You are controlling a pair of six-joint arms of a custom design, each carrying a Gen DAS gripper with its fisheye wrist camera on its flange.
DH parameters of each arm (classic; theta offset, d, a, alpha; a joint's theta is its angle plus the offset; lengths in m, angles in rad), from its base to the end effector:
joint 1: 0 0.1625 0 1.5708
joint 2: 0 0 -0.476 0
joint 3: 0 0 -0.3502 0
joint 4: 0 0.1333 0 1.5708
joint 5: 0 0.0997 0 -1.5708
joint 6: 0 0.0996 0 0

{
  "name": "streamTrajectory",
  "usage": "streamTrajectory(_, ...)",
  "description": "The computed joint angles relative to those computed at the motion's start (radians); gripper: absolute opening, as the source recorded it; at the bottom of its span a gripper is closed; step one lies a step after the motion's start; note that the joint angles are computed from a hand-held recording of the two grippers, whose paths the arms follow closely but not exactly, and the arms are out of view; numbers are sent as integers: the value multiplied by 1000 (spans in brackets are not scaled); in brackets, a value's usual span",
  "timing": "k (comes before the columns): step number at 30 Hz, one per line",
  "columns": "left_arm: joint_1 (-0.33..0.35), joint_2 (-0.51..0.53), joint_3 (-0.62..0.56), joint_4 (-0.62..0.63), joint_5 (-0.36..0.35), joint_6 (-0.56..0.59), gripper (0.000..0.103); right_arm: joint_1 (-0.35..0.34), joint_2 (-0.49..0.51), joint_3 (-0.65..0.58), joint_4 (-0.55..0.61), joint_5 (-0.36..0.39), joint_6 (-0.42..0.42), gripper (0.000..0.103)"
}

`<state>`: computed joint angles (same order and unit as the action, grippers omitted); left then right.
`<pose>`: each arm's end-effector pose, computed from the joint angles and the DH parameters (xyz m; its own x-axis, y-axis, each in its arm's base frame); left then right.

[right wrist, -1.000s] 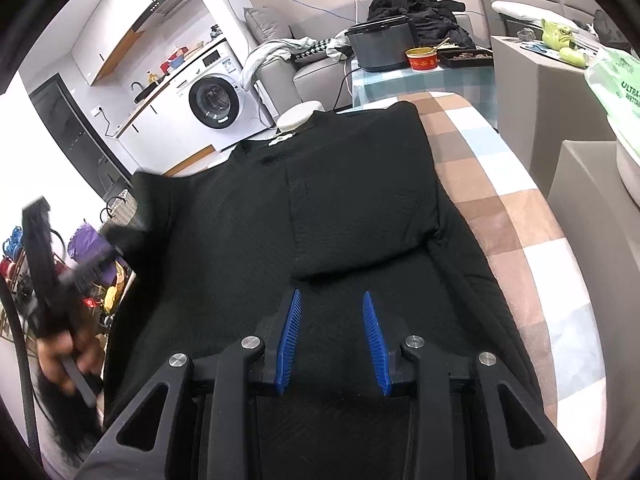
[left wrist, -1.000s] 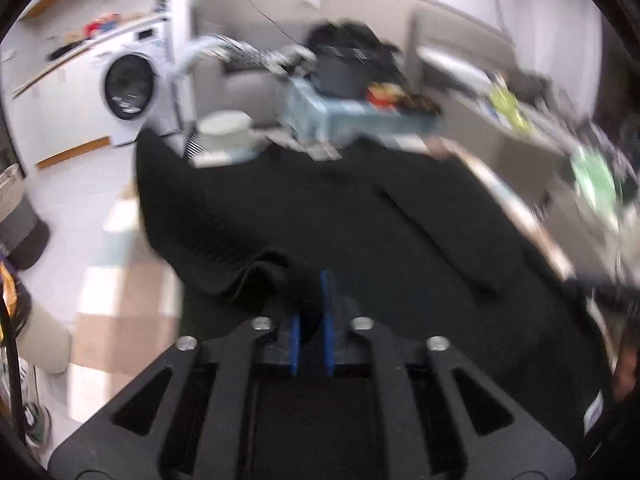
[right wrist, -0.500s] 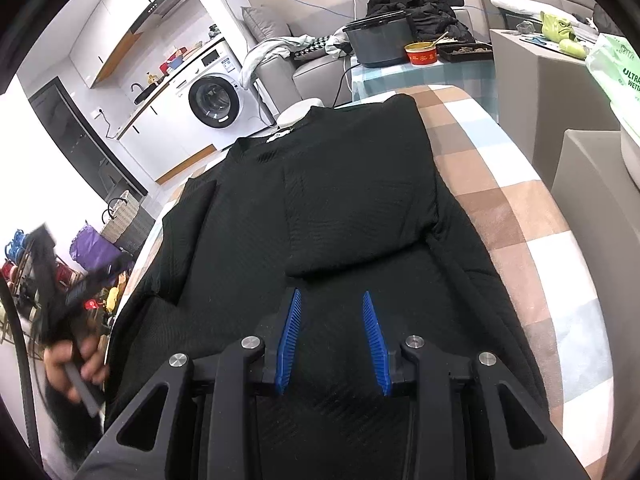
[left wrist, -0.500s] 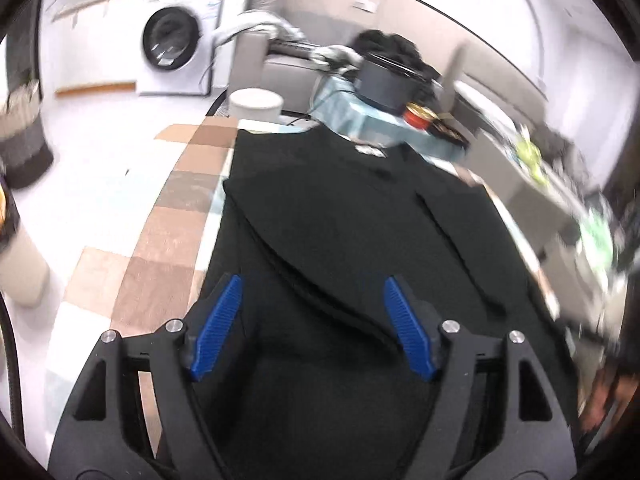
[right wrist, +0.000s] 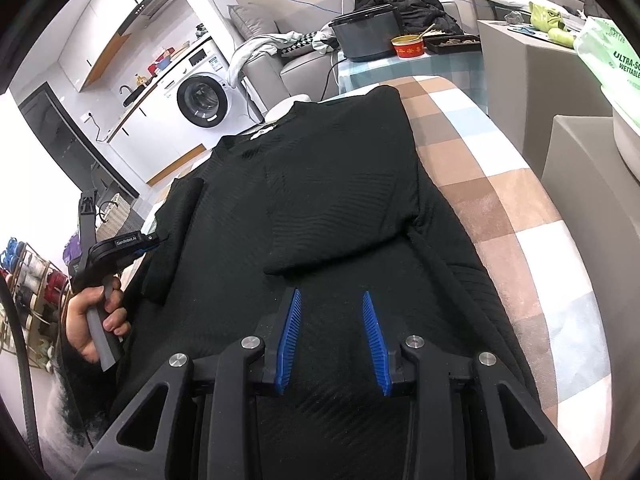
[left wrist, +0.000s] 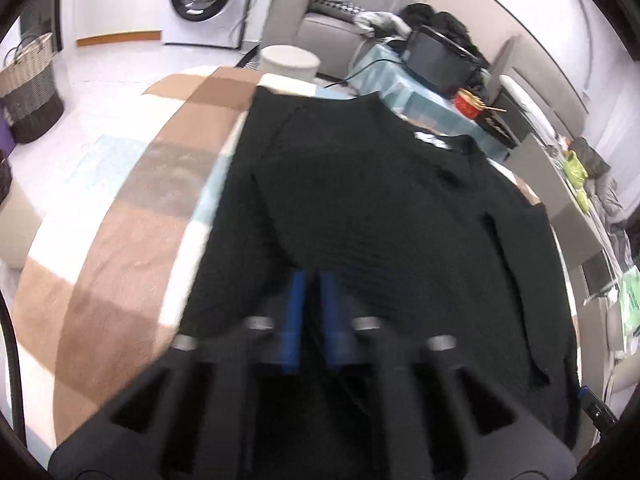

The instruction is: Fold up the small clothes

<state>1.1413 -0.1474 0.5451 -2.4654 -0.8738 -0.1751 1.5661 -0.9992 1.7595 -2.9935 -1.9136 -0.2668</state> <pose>-0.2028 -0.9165 0.0772 -0.8757 -0.0988 -0.4726 0.2168 0.7942 -0.5677 0.0968 -0.6480 0.3088 -0.9085 -0.0042 0.4178 -0.2445 0.8163 -0.5234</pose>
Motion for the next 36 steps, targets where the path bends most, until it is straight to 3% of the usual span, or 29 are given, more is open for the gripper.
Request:
streamTrajectory(1,-4,16,-32,7,-8,18,3,-1,-1,0,2,1,2,33)
streamTrajectory(4,-24,87,-191,74,-138,92,3,-4,-1,-2,9,-1,3,33)
streamTrajectory(6,-46,123,-261,105,-205,131,13,-1,-1,-3,11,-8,1,33)
streamTrajectory(8,-64,87,-164,45,-222,187,56,1,-4,2,5,-9,-3,33)
streamTrajectory(10,-79,30,-5,-99,-164,224,69,1,-10,11,-2,-7,-3,33)
streamTrajectory(14,-82,-68,229,-206,-53,194,69,-7,-15,23,-8,-3,3,33)
streamTrajectory(19,-72,-86,285,-117,23,107,57,-5,0,6,16,1,-2,33)
streamTrajectory(21,-68,-72,280,-90,53,116,53,0,3,8,17,-1,-11,33)
streamTrajectory(24,-75,-40,258,-96,134,176,37,-1,4,10,15,-4,-12,33)
streamTrajectory(26,-78,-28,250,-108,145,206,24,-3,7,7,16,-12,-6,33)
streamTrajectory(29,-82,-1,212,-122,182,238,12,-7,12,-1,24,-14,-4,33)
streamTrajectory(32,-76,25,153,-118,201,221,12,-8,19,-14,34,-20,0,33)
streamTrajectory(36,-70,-37,227,-111,109,142,12,-10,16,-8,22,-21,-4,33)
